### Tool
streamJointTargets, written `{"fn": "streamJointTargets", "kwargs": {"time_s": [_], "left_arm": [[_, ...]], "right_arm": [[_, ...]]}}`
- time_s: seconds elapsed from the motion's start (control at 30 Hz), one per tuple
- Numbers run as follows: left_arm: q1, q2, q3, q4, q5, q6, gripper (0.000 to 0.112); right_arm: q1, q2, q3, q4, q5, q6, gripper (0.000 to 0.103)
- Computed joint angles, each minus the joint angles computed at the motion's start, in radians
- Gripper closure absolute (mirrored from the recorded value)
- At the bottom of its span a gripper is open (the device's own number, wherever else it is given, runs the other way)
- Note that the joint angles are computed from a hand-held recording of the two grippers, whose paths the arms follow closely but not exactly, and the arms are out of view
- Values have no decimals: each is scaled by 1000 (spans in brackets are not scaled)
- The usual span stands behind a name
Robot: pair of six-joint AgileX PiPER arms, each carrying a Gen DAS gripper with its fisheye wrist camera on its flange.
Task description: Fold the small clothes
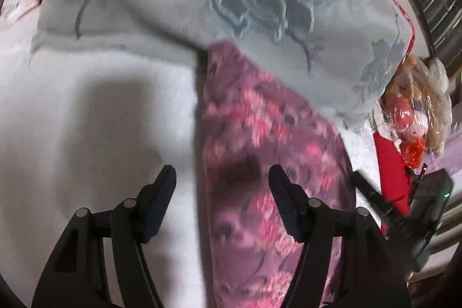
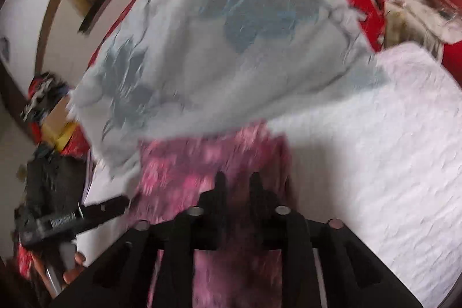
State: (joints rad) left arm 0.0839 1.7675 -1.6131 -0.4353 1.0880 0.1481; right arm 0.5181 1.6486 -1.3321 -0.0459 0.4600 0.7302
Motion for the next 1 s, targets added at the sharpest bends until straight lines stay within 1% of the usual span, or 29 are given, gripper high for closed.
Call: {"fn": "streamJointTargets", "kwargs": {"time_s": [0.03,0.07,0.1,0.13,0.17,0.2,0.23,0.3,0.33,0.37,0.4,0.43,0.47,0.5,0.57,0.63,0.67,0.7,0.73,0.77,0.8,0.83,0.9,0.93,1.0], "left_arm": [[-25,2,17,43,-6,-22,46],[-57,11,26,94,-3,-45,44],[-75,-2,44,125,-14,-50,44],[-80,-23,51,138,-12,-51,45],[-81,-52,52,144,11,-49,46],[-79,-79,65,138,16,-43,46],[-74,-113,91,128,11,-34,46],[-77,-196,180,119,-21,-30,46],[-97,-214,210,137,-32,-51,46],[-128,-219,239,168,-41,-82,45],[-161,-212,266,206,-45,-115,44],[-177,-208,290,222,-59,-135,40],[-188,-242,341,235,-105,-160,39],[-197,-262,353,255,-111,-175,37],[-228,-276,345,304,-89,-210,36],[-251,-276,332,334,-73,-235,36],[-261,-281,336,342,-73,-250,36],[-267,-282,337,347,-71,-261,36],[-272,-287,341,351,-70,-272,36],[-303,-284,338,356,-71,-304,36],[-293,-292,340,367,-64,-306,36],[-297,-297,344,372,-66,-312,36],[-267,-302,338,359,-57,-278,36],[-263,-300,348,356,-67,-273,35],[-250,-300,355,345,-70,-261,34]], "right_arm": [[9,20,3,11,32,-19,75],[19,43,14,9,50,-20,78],[27,28,39,-22,29,20,78],[35,8,41,-47,48,73,78],[35,-4,35,-49,75,87,75],[55,-35,43,-89,82,131,72],[80,-74,69,-153,71,175,72],[114,-139,123,-226,59,196,72],[119,-177,174,-223,55,182,72],[130,-177,186,-226,72,181,71],[135,-148,169,-221,118,165,71],[151,-121,166,-237,177,164,62],[168,-115,184,-272,196,192,55],[175,-141,215,-301,175,233,54],[165,-184,229,-261,188,251,52],[171,-238,269,-286,175,293,50],[182,-258,285,-307,188,316,50],[182,-268,300,-289,197,302,52],[167,-273,318,-231,176,252,71],[166,-293,348,-191,129,221,95],[167,-310,353,-191,123,202,94],[187,-315,339,-231,132,223,96],[233,-361,374,-341,106,328,96],[231,-369,388,-343,100,342,96],[198,-328,391,-260,100,277,96]]}}
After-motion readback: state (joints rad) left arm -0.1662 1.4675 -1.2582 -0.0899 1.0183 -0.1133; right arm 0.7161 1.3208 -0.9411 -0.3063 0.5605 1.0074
